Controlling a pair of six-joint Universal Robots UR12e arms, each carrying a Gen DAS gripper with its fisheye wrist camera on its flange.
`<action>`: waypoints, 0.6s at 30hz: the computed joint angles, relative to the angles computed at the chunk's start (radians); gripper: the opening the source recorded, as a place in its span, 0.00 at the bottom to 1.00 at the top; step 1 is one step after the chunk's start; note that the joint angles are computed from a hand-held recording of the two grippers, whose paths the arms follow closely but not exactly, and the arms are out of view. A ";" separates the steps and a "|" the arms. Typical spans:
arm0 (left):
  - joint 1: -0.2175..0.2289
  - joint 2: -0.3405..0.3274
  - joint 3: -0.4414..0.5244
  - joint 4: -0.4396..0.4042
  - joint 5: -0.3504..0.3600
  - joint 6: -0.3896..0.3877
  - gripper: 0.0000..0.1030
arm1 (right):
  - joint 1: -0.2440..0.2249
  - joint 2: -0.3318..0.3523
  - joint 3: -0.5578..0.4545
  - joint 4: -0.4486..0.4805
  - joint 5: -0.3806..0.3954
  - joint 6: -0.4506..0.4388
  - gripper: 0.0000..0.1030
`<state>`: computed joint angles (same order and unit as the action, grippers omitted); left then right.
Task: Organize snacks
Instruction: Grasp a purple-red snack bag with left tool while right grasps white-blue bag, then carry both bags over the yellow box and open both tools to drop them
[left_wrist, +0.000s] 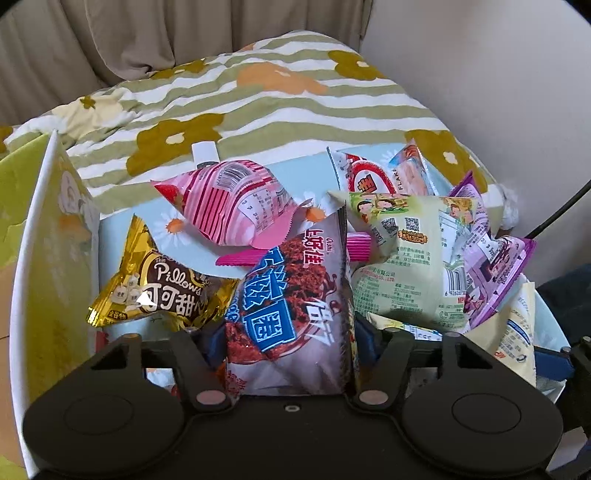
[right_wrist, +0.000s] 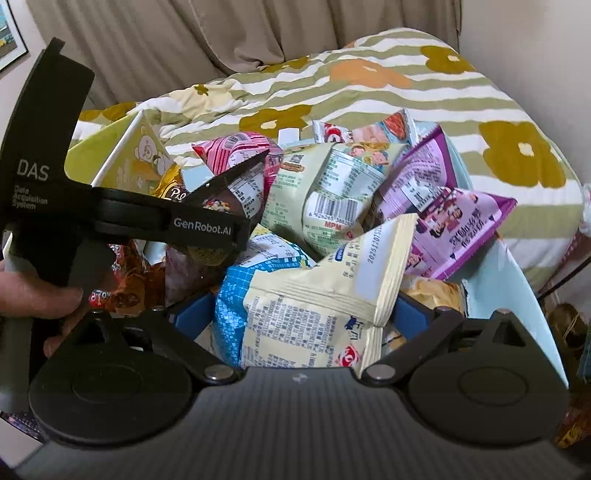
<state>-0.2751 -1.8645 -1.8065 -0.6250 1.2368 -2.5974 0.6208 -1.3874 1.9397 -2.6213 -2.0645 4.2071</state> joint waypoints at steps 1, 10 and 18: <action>0.002 0.001 -0.001 0.001 -0.006 -0.002 0.64 | 0.001 0.003 -0.003 0.004 -0.005 -0.013 1.00; 0.011 0.014 -0.014 0.022 -0.032 -0.028 0.62 | 0.006 0.012 -0.001 -0.037 -0.017 -0.098 0.88; 0.021 0.044 -0.043 0.088 -0.057 -0.047 0.61 | 0.012 0.002 0.010 -0.098 -0.028 -0.096 0.77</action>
<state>-0.2539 -1.8204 -1.8495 -0.5371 1.1800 -2.6446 0.6324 -1.3853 1.9499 -2.7194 -2.0920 4.1115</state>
